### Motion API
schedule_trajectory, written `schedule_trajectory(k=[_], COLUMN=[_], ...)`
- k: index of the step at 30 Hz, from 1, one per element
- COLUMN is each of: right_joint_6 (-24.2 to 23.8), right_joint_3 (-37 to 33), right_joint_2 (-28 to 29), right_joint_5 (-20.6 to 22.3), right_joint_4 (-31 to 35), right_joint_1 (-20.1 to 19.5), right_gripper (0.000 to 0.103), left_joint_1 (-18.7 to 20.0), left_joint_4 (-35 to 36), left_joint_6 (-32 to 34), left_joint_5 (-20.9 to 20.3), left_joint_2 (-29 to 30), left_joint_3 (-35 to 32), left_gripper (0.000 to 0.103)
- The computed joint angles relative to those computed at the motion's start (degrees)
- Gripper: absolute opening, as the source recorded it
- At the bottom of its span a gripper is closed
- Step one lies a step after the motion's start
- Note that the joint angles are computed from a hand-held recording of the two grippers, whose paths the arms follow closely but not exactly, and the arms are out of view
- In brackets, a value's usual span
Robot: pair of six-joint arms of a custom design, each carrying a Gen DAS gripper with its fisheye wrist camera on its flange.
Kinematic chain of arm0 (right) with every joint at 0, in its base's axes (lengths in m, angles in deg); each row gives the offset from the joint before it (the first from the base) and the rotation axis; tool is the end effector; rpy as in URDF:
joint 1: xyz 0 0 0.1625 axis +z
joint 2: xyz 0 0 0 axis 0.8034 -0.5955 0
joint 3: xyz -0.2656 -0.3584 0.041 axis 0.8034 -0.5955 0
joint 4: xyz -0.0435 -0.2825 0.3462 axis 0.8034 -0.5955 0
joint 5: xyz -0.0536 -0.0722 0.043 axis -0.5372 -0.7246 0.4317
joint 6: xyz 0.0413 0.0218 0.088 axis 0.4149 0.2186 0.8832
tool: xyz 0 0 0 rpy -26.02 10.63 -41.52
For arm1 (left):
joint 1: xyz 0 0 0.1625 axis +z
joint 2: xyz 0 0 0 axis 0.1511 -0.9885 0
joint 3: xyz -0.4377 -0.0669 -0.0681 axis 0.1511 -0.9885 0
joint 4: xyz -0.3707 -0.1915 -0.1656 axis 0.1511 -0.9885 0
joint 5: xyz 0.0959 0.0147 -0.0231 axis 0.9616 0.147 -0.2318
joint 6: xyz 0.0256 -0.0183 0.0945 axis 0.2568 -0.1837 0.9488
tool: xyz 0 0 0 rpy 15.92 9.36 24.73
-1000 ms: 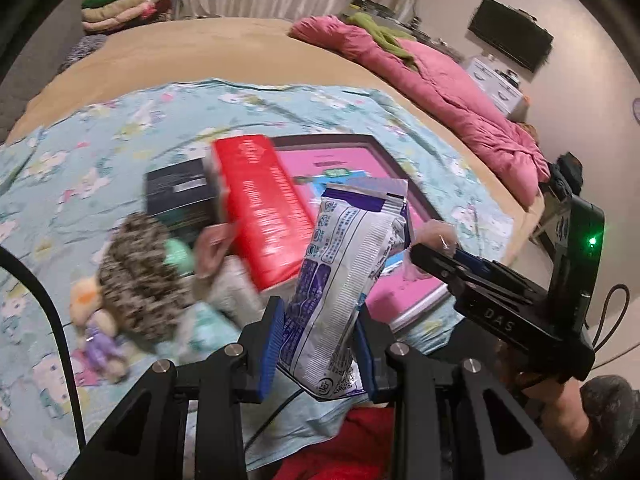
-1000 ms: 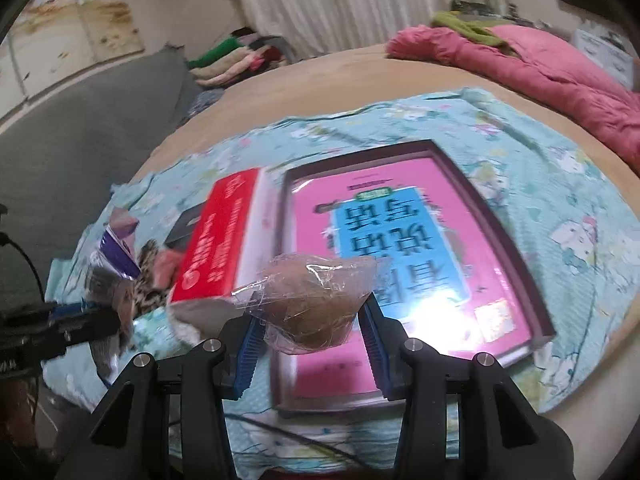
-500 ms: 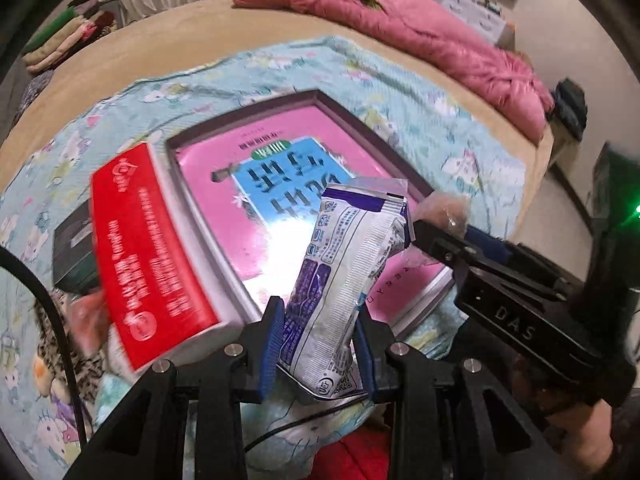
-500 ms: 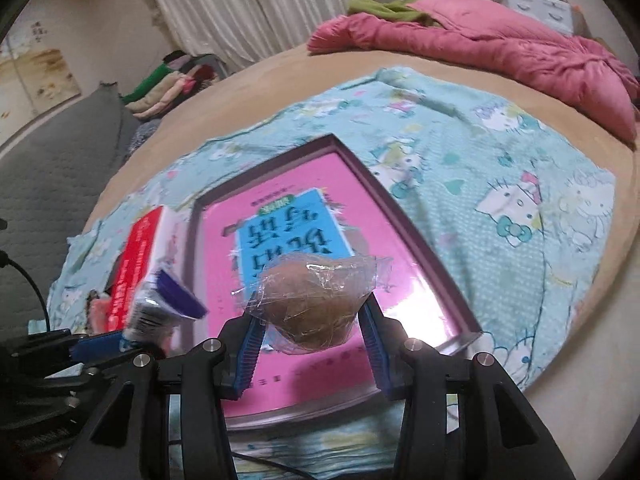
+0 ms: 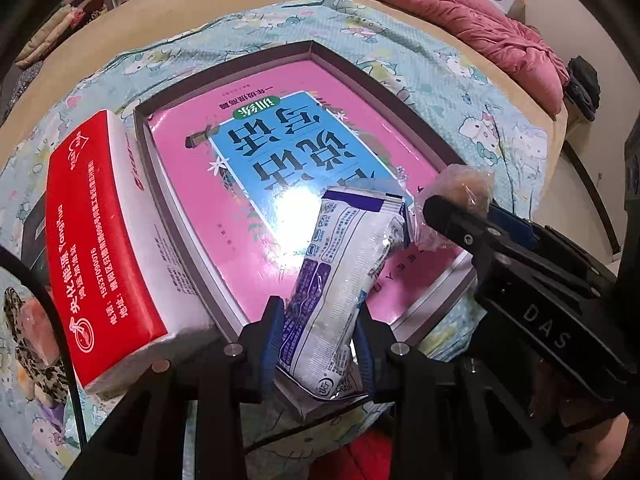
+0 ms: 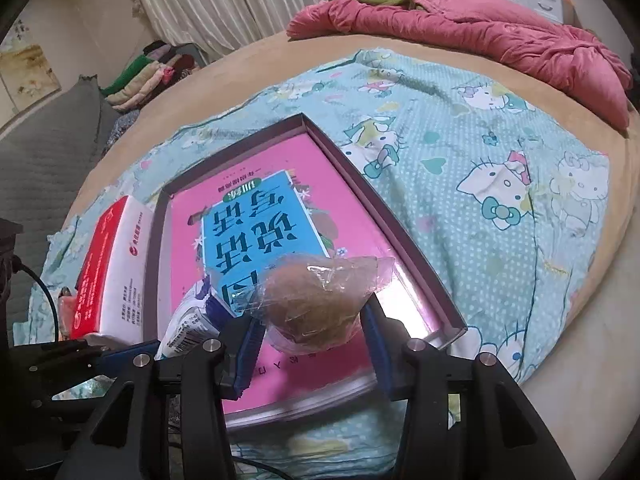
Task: Organize soft objects
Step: 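Carry the packet with the left gripper while the right carries the bun onto the pink book tray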
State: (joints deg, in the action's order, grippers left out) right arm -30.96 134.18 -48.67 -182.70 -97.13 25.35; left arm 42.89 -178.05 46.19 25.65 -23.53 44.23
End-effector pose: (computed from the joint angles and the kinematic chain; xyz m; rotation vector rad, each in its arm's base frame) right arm -0.0424 -0.7730 0.2829 0.3326 -2.5755 0.6975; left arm -0.3632 -0.7718 -0.1109 0.3036 2.4611 -0.3018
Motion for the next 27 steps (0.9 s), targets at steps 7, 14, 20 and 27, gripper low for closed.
schedule_trajectory(k=[7, 14, 20, 27], right_joint_6=[0.3, 1.1, 1.4, 2.0], right_joint_3=[-0.3, -0.8, -0.7, -0.4], right_joint_2=[0.4, 0.8, 0.8, 0.6], right_joint_5=[-1.1, -2.7, -3.2, -3.3], right_joint_4=[0.6, 0.6, -0.1, -1.3], right_joint_1=[0.1, 0.1, 0.1, 0.1], right_gripper=[0.05, 0.052, 0.06, 0.069], left_joint_1=[0.4, 0.5, 0.4, -0.3], left_joint_4=[2.4, 3.0, 2.0, -1.0], left_joint_6=[-1.2, -1.5, -1.1, 0.2], left_joint_5=[-0.6, -0.2, -0.2, 0.2], left_joint_2=[0.9, 1.1, 0.7, -0.5], left_joint_3=[-1.9, -2.0, -1.4, 0.7], left_gripper=[0.035, 0.035, 0.038, 0.046])
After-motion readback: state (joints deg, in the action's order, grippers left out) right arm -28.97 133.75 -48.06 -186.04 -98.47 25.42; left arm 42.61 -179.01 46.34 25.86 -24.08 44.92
